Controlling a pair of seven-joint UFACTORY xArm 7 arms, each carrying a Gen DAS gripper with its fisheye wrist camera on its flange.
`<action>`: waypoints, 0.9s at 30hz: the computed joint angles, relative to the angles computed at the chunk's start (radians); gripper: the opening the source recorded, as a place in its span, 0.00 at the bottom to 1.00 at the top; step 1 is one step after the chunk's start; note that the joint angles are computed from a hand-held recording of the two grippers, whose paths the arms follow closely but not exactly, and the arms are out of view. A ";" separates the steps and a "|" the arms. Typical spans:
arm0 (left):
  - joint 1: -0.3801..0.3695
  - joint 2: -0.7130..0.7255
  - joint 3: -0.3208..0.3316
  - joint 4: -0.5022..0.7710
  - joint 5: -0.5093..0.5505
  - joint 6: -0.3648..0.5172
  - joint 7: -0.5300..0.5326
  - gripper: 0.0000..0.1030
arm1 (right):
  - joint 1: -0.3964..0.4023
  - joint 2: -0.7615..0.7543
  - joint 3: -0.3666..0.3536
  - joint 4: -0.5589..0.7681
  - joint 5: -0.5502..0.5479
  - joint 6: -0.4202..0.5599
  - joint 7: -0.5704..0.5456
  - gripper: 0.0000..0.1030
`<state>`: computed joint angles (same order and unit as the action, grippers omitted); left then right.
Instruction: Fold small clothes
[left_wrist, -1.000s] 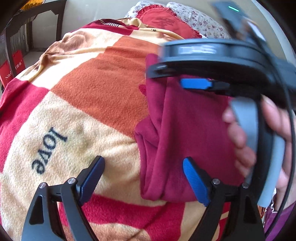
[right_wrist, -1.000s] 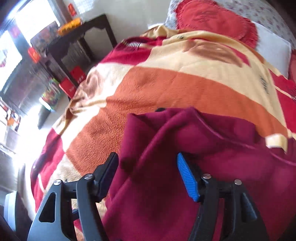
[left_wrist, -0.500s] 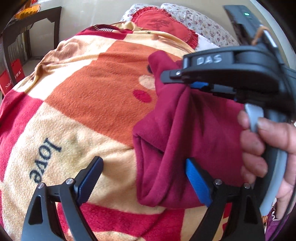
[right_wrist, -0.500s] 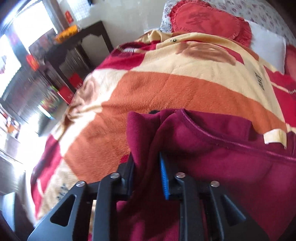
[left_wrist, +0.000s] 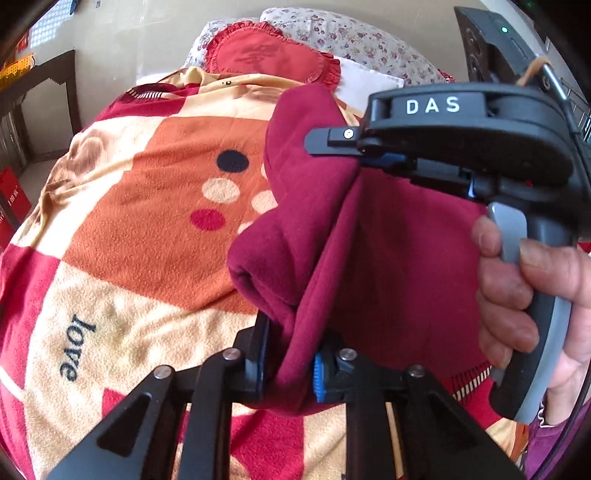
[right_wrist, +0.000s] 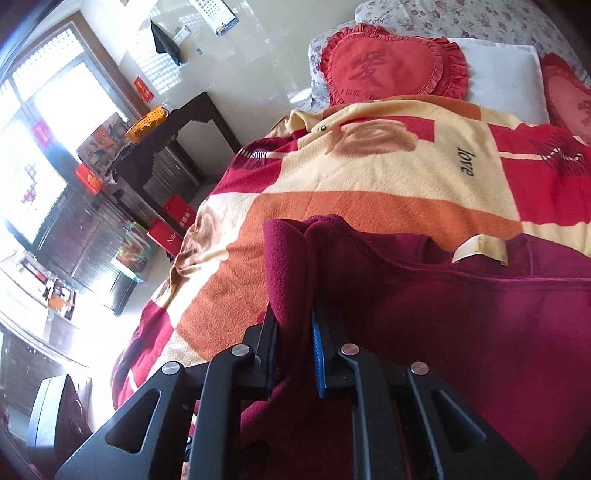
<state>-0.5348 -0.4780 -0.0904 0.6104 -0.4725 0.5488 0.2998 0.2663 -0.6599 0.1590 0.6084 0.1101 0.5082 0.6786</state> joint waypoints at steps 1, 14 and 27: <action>0.003 0.008 0.001 0.007 0.003 0.002 -0.002 0.18 | -0.004 -0.003 0.008 0.003 -0.006 0.007 0.005 0.00; 0.013 -0.017 0.066 -0.043 -0.087 0.057 -0.003 0.16 | 0.022 0.102 0.011 0.092 -0.008 0.066 -0.017 0.35; 0.045 0.004 0.045 -0.044 -0.130 0.051 0.036 0.16 | 0.023 0.438 0.038 0.348 -0.079 0.260 -0.023 0.51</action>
